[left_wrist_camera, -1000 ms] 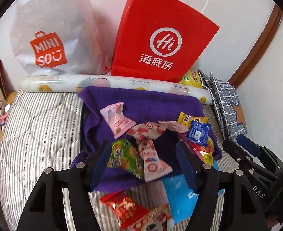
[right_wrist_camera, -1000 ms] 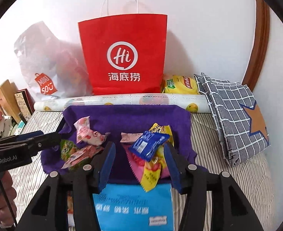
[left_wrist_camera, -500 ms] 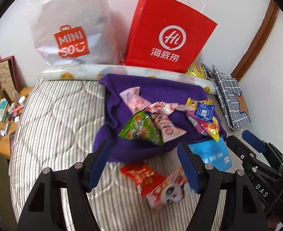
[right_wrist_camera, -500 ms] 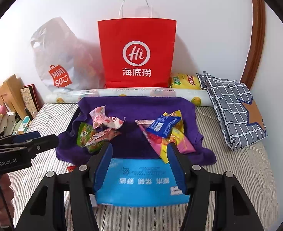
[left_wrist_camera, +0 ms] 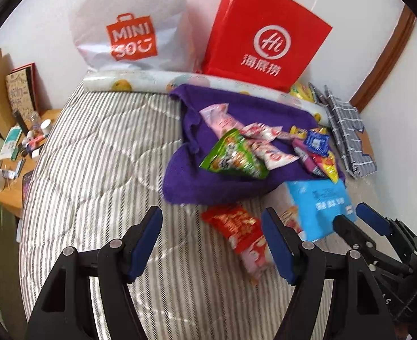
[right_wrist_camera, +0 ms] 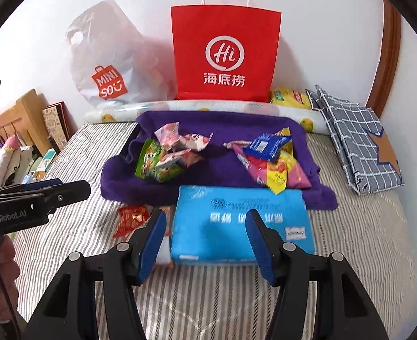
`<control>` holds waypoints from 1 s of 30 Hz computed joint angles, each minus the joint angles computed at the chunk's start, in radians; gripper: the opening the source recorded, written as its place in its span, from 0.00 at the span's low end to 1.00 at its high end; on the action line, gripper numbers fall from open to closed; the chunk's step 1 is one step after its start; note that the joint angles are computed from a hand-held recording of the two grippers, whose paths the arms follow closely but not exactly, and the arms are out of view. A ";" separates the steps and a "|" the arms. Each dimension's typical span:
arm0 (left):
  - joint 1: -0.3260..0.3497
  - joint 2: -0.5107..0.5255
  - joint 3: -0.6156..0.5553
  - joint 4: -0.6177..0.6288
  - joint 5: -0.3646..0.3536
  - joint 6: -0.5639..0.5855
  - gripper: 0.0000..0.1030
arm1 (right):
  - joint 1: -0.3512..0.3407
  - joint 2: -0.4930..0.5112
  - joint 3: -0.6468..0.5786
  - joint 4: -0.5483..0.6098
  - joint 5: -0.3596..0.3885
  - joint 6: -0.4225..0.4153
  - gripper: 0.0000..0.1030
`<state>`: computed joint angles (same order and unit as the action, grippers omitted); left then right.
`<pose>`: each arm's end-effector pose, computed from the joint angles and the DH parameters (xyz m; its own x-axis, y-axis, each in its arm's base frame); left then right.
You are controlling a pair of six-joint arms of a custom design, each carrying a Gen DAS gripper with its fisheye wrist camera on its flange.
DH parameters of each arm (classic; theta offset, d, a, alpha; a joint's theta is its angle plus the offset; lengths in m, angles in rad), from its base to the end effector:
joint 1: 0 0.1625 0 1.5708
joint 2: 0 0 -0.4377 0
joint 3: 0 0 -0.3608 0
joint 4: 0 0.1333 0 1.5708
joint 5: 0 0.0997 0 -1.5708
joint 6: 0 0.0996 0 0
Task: Organize snacks
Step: 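Move the right gripper to the panda-print bag and grasp it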
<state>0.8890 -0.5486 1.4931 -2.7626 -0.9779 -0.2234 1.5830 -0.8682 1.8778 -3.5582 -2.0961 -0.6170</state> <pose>-0.2956 -0.6640 0.0428 -0.8473 0.2393 -0.4741 0.4341 0.8264 -0.3587 0.0907 -0.6010 0.2256 -0.7058 0.0072 0.7084 -0.5090 0.6903 -0.5142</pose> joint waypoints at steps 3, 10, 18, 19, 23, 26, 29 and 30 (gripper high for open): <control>0.008 -0.007 0.014 0.017 0.017 -0.024 0.69 | -0.005 -0.003 0.014 0.021 0.011 0.026 0.46; 0.025 -0.038 0.061 0.008 0.016 -0.046 0.69 | -0.004 0.000 0.027 0.107 0.042 0.059 0.44; 0.039 -0.067 0.104 0.000 0.011 -0.062 0.69 | -0.002 0.041 0.002 0.133 0.032 0.099 0.44; 0.041 -0.071 0.110 -0.001 0.010 -0.064 0.69 | -0.002 0.048 0.000 0.125 0.029 0.099 0.44; 0.043 -0.080 0.128 -0.006 0.012 -0.071 0.69 | 0.004 0.070 -0.004 0.078 0.008 0.076 0.44; 0.045 -0.084 0.136 -0.006 0.010 -0.080 0.69 | 0.008 0.079 -0.002 0.055 -0.004 0.056 0.34; 0.044 -0.086 0.144 -0.007 0.003 -0.085 0.69 | 0.005 0.070 0.009 0.057 0.011 0.060 0.27; 0.042 -0.086 0.144 -0.006 0.003 -0.085 0.69 | 0.004 0.068 0.013 0.054 0.015 0.060 0.26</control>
